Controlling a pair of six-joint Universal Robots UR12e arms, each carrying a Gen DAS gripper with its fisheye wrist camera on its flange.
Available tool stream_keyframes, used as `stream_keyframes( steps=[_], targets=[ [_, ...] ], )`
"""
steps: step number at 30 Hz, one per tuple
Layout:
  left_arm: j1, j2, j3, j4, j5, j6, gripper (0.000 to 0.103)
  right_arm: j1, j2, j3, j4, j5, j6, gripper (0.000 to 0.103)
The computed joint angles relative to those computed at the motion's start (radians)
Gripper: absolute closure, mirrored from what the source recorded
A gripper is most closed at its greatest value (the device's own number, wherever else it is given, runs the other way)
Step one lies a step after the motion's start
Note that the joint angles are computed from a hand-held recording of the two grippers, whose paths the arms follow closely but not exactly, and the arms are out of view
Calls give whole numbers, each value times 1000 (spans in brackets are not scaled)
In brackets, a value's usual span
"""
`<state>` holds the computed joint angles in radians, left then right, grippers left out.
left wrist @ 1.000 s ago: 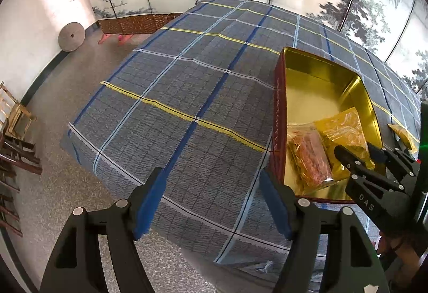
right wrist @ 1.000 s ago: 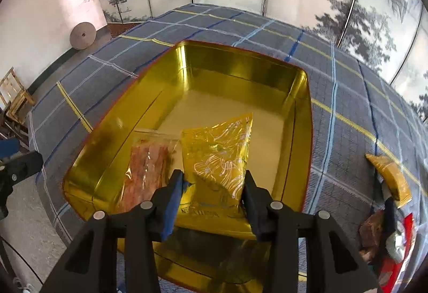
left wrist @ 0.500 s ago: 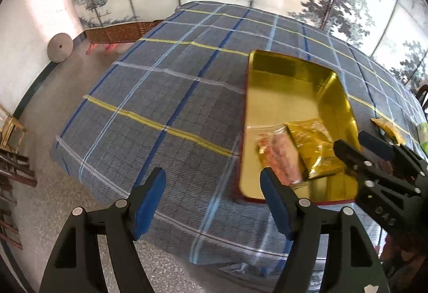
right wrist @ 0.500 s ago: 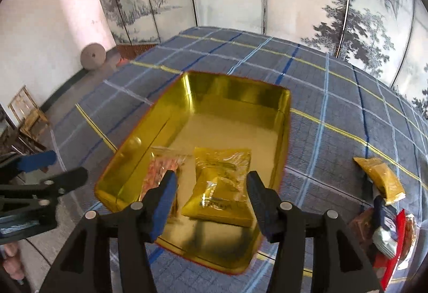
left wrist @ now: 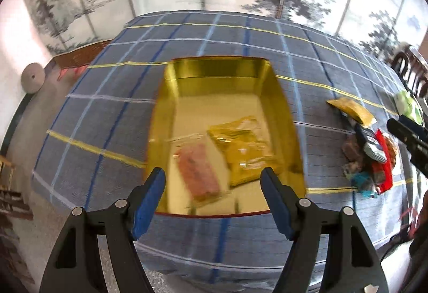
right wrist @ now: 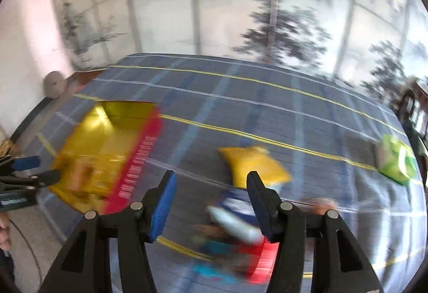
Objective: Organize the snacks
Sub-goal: 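Move the right gripper to the clear orange-puff bag and grasp it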
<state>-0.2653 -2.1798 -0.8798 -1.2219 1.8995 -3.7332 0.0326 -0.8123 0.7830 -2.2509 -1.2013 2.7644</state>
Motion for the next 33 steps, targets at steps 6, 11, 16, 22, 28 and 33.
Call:
stream_keyframes(
  steps=[6, 11, 16, 22, 28, 33],
  targets=[
    [-20, -64, 99, -35, -28, 53, 33, -63, 48, -64, 58, -64, 97, 48],
    [-33, -111, 172, -79, -43, 79, 33, -84, 36, -21, 46, -92, 108, 48],
    [-43, -154, 240, -99, -62, 112, 33, -86, 51, -24, 65, -111, 100, 48],
    [-51, -209, 330, -122, -96, 145, 33, -87, 82, -56, 94, -125, 101, 48],
    [-52, -293, 479, -194, -126, 161, 33, -92, 95, -61, 82, -115, 94, 48],
    [-53, -364, 609, -269, -125, 153, 33, -95, 101, -61, 86, -101, 91, 48]
  ],
)
